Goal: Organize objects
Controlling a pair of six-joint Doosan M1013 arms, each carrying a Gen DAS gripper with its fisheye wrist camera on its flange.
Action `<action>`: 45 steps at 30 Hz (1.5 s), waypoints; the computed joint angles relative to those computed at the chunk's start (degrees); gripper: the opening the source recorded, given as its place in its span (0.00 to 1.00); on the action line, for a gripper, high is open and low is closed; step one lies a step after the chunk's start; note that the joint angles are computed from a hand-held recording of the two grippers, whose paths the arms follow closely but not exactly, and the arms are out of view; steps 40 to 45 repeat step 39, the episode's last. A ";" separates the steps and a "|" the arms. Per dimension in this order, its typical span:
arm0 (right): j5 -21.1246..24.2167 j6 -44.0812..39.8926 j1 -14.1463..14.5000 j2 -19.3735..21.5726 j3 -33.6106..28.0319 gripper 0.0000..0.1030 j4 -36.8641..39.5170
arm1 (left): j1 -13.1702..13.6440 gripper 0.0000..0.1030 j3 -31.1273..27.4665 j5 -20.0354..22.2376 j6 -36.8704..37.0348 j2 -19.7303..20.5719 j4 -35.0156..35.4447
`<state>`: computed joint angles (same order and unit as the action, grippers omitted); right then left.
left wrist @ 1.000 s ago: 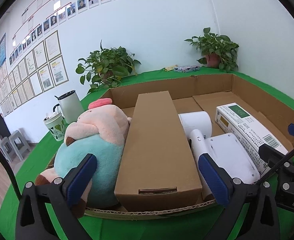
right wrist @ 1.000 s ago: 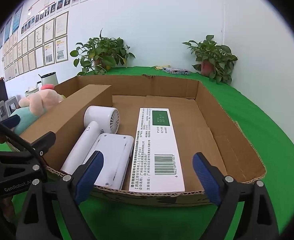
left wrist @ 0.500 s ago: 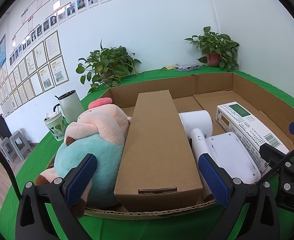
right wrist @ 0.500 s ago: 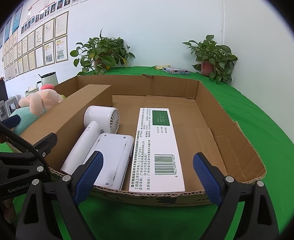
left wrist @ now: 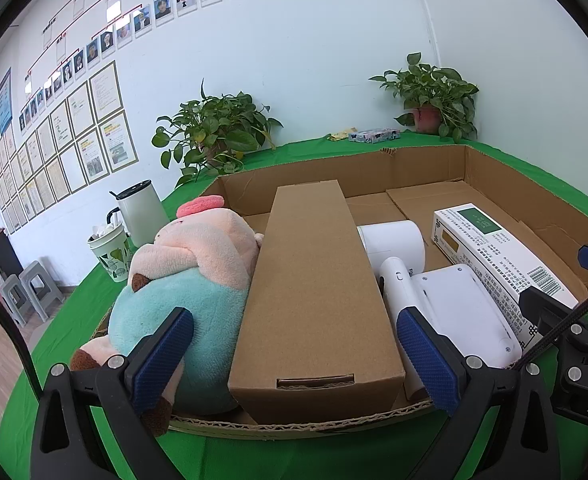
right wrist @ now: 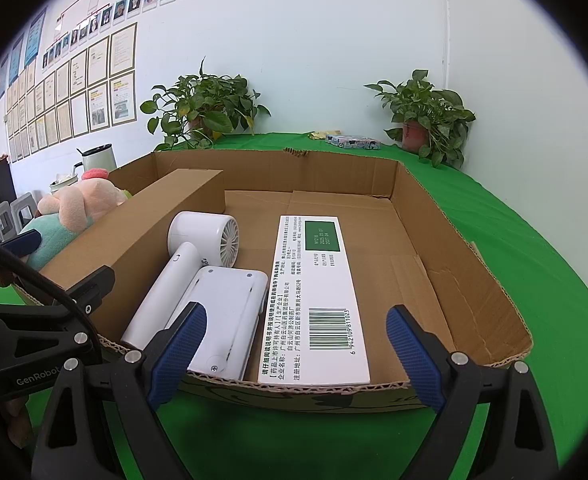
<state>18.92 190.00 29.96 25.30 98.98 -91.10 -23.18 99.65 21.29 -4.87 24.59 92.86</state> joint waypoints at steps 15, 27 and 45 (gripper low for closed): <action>0.03 -0.03 0.07 0.03 -0.04 0.90 0.11 | 0.00 0.99 -0.04 0.02 -0.07 0.07 0.07; 0.20 -0.04 0.19 0.04 -0.06 0.91 0.25 | 0.01 0.99 -0.03 -0.01 -0.18 0.06 0.16; 0.14 -0.28 0.21 0.02 -0.08 0.92 0.49 | 0.17 0.99 -0.16 -0.90 -1.42 0.28 1.31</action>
